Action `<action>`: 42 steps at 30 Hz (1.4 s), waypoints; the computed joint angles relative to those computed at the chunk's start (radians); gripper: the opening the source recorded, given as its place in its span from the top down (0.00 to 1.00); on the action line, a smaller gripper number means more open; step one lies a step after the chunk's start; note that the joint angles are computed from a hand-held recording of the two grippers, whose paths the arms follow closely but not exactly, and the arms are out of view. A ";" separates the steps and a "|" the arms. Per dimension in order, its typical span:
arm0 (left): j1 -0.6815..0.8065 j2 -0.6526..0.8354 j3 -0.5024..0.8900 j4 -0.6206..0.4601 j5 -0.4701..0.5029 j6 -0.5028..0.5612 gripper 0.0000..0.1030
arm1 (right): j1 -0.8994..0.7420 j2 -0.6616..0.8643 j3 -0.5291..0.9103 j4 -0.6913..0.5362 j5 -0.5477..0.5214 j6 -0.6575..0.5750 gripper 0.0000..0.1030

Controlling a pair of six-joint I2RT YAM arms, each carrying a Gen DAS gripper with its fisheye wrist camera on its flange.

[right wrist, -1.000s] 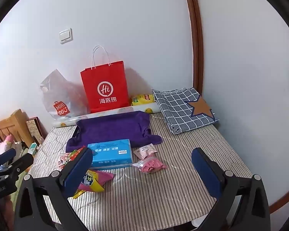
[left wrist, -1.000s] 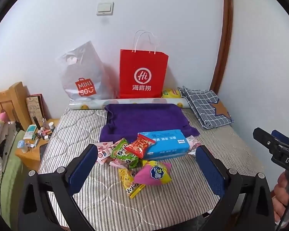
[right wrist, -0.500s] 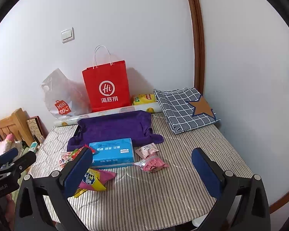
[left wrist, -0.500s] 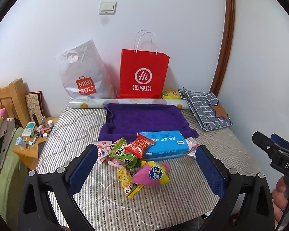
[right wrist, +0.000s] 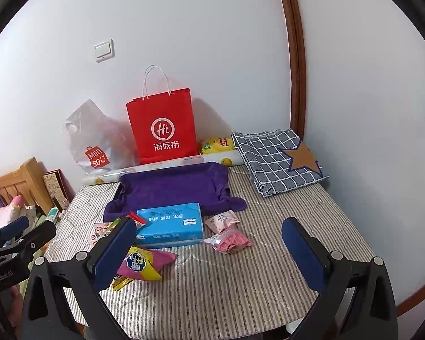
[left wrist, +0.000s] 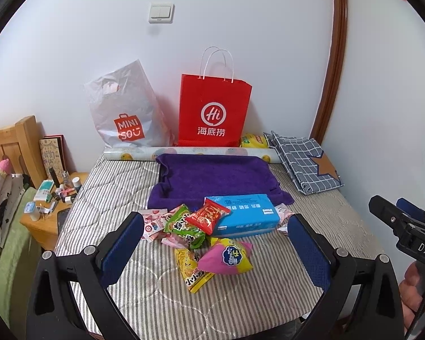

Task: Organize snacks

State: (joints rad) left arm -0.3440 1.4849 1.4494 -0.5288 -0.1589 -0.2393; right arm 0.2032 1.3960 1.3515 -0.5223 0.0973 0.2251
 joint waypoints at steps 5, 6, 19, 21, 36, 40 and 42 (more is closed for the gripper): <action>0.002 -0.004 -0.005 0.001 -0.013 0.008 0.02 | 0.009 0.002 -0.003 0.006 0.004 -0.001 0.00; 0.001 -0.008 -0.011 0.006 -0.019 0.006 0.02 | 0.012 -0.001 -0.007 0.011 0.005 -0.002 0.00; 0.009 -0.023 -0.030 0.012 -0.017 0.006 0.02 | 0.022 -0.028 -0.040 0.041 0.015 -0.003 0.00; 0.005 -0.025 -0.031 0.010 -0.023 0.006 0.02 | 0.028 -0.030 -0.042 0.042 0.026 -0.006 0.00; -0.003 -0.031 -0.034 0.006 -0.044 0.008 0.02 | 0.019 -0.050 -0.063 0.045 0.023 0.001 0.00; -0.013 -0.028 -0.032 0.000 -0.059 0.008 0.02 | 0.019 -0.058 -0.073 0.046 0.024 0.000 0.00; -0.015 -0.026 -0.030 -0.002 -0.059 0.010 0.02 | 0.018 -0.059 -0.073 0.044 0.024 0.000 0.00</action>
